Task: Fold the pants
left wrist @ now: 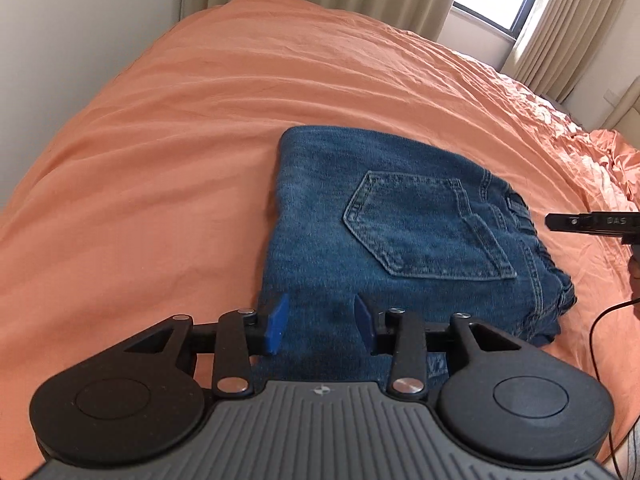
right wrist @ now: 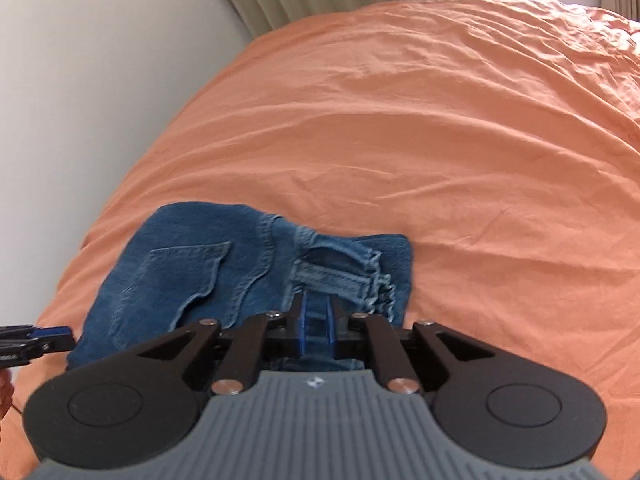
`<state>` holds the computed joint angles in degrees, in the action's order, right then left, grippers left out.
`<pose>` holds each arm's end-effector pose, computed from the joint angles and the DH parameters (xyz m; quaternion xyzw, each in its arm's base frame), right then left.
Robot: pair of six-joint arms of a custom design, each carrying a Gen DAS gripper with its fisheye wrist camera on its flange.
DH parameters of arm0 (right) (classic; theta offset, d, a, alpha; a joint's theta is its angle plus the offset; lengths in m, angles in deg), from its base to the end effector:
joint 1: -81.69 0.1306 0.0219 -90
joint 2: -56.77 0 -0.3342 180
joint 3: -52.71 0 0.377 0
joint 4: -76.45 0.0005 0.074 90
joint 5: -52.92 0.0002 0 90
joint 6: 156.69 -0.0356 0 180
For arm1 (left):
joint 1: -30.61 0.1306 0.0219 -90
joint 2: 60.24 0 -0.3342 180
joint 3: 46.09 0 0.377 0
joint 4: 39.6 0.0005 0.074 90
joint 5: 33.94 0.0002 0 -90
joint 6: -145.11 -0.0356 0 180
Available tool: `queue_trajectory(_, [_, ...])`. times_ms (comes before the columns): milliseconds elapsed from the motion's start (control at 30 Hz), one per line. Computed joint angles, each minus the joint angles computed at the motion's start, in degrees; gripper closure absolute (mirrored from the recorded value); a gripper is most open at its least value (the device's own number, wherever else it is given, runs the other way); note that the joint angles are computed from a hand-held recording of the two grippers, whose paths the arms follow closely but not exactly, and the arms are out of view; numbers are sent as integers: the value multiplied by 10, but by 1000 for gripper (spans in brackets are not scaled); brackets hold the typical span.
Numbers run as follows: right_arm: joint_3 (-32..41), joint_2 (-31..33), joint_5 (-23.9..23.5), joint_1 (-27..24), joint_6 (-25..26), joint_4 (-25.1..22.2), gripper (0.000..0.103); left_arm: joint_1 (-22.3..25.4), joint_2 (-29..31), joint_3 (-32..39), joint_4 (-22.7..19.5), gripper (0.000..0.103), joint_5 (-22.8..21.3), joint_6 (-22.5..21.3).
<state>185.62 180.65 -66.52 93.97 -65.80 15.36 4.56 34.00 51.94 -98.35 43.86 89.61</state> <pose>0.6266 0.1538 0.3843 -0.1869 0.8991 0.2703 0.2890 0.4389 -0.2067 0.3996 -0.1018 0.9433 -0.0634 0.3096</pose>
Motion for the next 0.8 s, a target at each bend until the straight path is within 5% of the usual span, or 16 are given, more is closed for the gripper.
queue_trajectory(133, [-161, -102, 26, 11, 38, 65, 96, -20, -3, -21, -16, 64, -14, -2])
queue_trajectory(300, [-242, -115, 69, 20, 15, 108, 103, -29, 6, -45, -16, 71, -27, 8])
queue_trajectory(400, [-216, -83, 59, 15, -10, 109, 103, -29, 20, -48, -6, 72, -34, 20])
queue_trajectory(633, [-110, -45, 95, 30, 38, 0, 101, -44, 47, 15, -72, 70, -74, 40])
queue_trajectory(700, [-113, -61, 106, 32, 61, 1, 92, -61, 39, 22, -84, 66, -114, 61])
queue_trajectory(733, [-119, -73, 109, 32, 66, 8, 82, -71, 32, 24, -87, 62, -133, 73])
queue_trajectory(767, [-129, -89, 92, 27, 65, 15, 60, -81, 23, 24, -87, 61, -150, 80])
queue_trajectory(800, [-138, -105, 72, 22, 60, 22, 53, -91, 14, 27, -87, 60, -167, 84])
